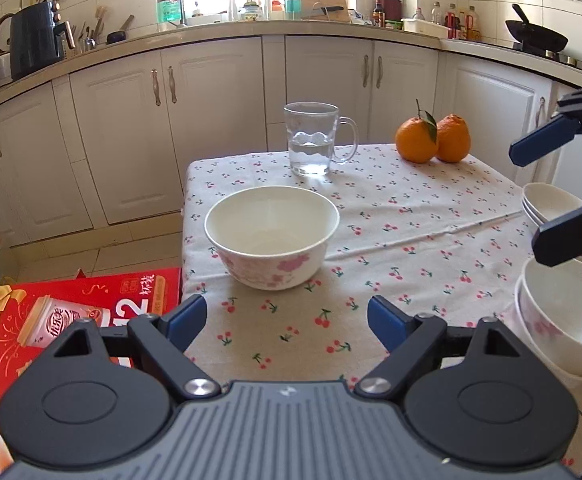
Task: Organize plates and bowls
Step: 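Move the right tool to the remaining white bowl and grasp its rim, then lift the bowl with the right tool and carry it toward the bowl stack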
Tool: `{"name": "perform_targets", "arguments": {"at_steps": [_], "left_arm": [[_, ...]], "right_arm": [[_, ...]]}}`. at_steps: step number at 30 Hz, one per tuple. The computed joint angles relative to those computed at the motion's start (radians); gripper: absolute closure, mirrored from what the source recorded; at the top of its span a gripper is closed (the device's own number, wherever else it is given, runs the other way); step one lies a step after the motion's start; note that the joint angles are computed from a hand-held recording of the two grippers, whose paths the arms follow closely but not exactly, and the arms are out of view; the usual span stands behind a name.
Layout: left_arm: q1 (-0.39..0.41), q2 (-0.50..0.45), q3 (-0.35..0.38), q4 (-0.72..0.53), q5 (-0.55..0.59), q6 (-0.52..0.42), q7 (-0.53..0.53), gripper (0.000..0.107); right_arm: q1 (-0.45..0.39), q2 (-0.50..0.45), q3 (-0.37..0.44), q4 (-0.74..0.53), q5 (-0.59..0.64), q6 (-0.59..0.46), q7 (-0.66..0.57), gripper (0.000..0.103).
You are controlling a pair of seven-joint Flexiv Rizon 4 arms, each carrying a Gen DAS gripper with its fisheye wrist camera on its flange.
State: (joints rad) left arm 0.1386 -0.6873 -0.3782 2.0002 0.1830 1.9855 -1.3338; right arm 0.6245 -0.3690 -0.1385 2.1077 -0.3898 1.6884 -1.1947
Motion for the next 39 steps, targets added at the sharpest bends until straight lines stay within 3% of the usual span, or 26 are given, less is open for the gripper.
{"name": "perform_targets", "arguments": {"at_steps": [3,6,12,18,22,31,39], "left_arm": [[-0.030,-0.029,0.023,-0.049,-0.022,-0.002,0.007,0.019],[-0.065,-0.056,0.053,-0.093,-0.046,-0.006,0.020,0.019],[-0.091,-0.106,0.063,-0.161,-0.069,-0.030,0.056,0.019],[-0.093,-0.140,0.052,-0.199,-0.085,-0.040,0.078,0.019],[-0.097,-0.153,0.049,-0.216,-0.092,-0.043,0.089,0.019],[-0.078,-0.176,0.019,-0.234,-0.086,-0.051,0.110,0.020],[-0.065,-0.179,0.004,-0.232,-0.078,-0.049,0.119,0.021]], "right_arm": [[-0.183,-0.070,0.206,-0.128,0.007,-0.077,-0.078,0.000],[-0.302,-0.146,0.353,-0.251,0.041,-0.160,-0.168,0.000],[-0.402,-0.285,0.501,-0.472,0.151,-0.323,-0.329,0.001],[-0.423,-0.387,0.552,-0.640,0.240,-0.440,-0.459,0.003],[-0.421,-0.451,0.570,-0.746,0.300,-0.510,-0.524,0.011],[-0.363,-0.538,0.510,-0.907,0.401,-0.604,-0.590,0.024],[-0.351,-0.562,0.493,-0.965,0.492,-0.640,-0.642,0.029]]}}
